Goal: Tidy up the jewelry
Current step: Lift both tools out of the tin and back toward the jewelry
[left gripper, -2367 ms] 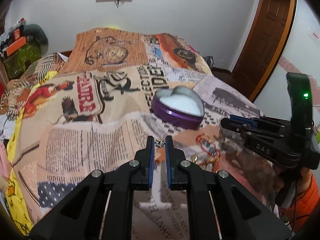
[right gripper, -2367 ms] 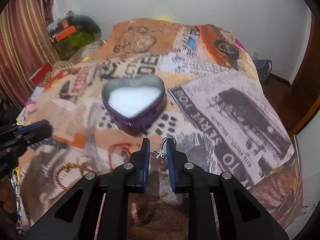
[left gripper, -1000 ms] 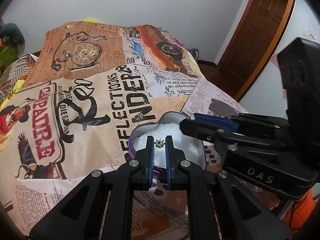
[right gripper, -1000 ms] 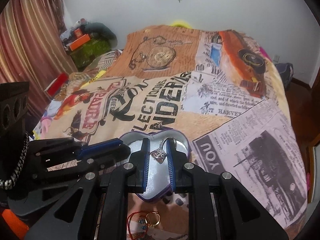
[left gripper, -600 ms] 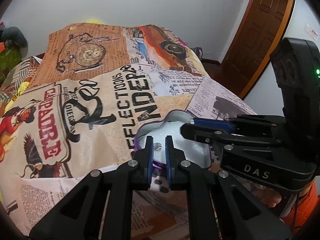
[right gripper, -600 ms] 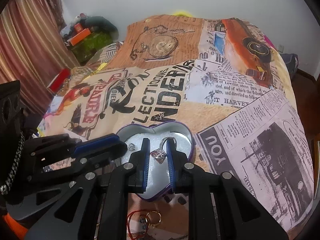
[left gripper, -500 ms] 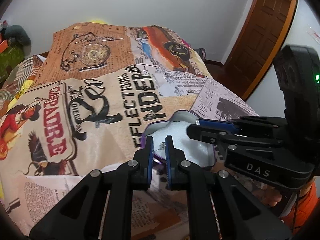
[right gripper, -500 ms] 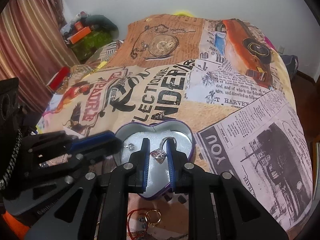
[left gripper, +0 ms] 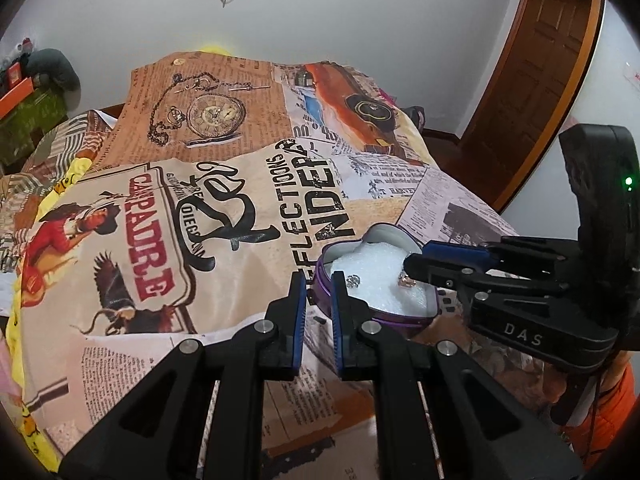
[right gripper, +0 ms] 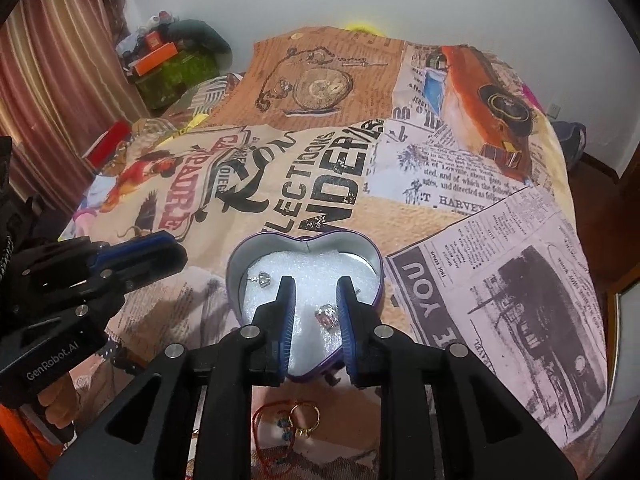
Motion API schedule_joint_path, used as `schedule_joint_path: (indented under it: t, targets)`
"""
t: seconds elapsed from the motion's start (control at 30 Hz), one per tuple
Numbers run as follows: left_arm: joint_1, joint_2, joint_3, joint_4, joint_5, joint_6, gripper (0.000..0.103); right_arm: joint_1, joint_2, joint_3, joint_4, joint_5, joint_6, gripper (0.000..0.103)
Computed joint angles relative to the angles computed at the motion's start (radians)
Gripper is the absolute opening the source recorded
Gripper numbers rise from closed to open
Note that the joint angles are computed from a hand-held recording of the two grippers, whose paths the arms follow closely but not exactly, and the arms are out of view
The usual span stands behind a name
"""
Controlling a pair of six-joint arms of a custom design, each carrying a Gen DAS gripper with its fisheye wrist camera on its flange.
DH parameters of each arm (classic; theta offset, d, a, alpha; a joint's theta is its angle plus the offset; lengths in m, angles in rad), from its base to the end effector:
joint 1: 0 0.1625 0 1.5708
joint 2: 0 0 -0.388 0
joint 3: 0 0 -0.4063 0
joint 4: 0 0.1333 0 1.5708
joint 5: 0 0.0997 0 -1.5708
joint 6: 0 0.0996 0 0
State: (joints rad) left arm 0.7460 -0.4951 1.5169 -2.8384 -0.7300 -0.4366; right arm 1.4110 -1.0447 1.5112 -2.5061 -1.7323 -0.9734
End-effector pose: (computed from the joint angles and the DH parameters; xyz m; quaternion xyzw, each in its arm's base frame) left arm -0.3485 -0.6046 -0.0399 0.1257 0.8987 -0.3292 0.2611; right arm 0.0058 -0.7009 0.2726 0.3664 -0.8978 0.1532 0.1905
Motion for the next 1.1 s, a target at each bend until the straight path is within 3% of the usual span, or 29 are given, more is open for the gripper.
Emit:
schedule_joint_path:
  t: [0.57, 0.77, 0.87, 0.97, 1.1]
  targets:
    - [-0.073, -0.068, 0.104, 0.044, 0.011, -0.099, 0.010, -0.008, -0.168, 0.184, -0.104, 0.032, -0.039, 0.021]
    - [-0.104, -0.087, 0.147, 0.078, 0.004, -0.152, 0.010, -0.028, -0.226, 0.234, -0.092, 0.052, -0.027, 0.022]
    - [-0.117, -0.103, 0.176, 0.091, 0.001, -0.189, 0.010, -0.040, -0.249, 0.263, -0.109, 0.056, -0.022, 0.028]
    - [-0.126, -0.118, 0.206, 0.101, -0.008, -0.223, 0.012, -0.061, -0.272, 0.284, -0.110, 0.076, -0.008, 0.045]
    - [-0.134, -0.129, 0.237, 0.116, -0.030, -0.262, 0.012, -0.079, -0.300, 0.322, -0.135, 0.078, -0.023, 0.046]
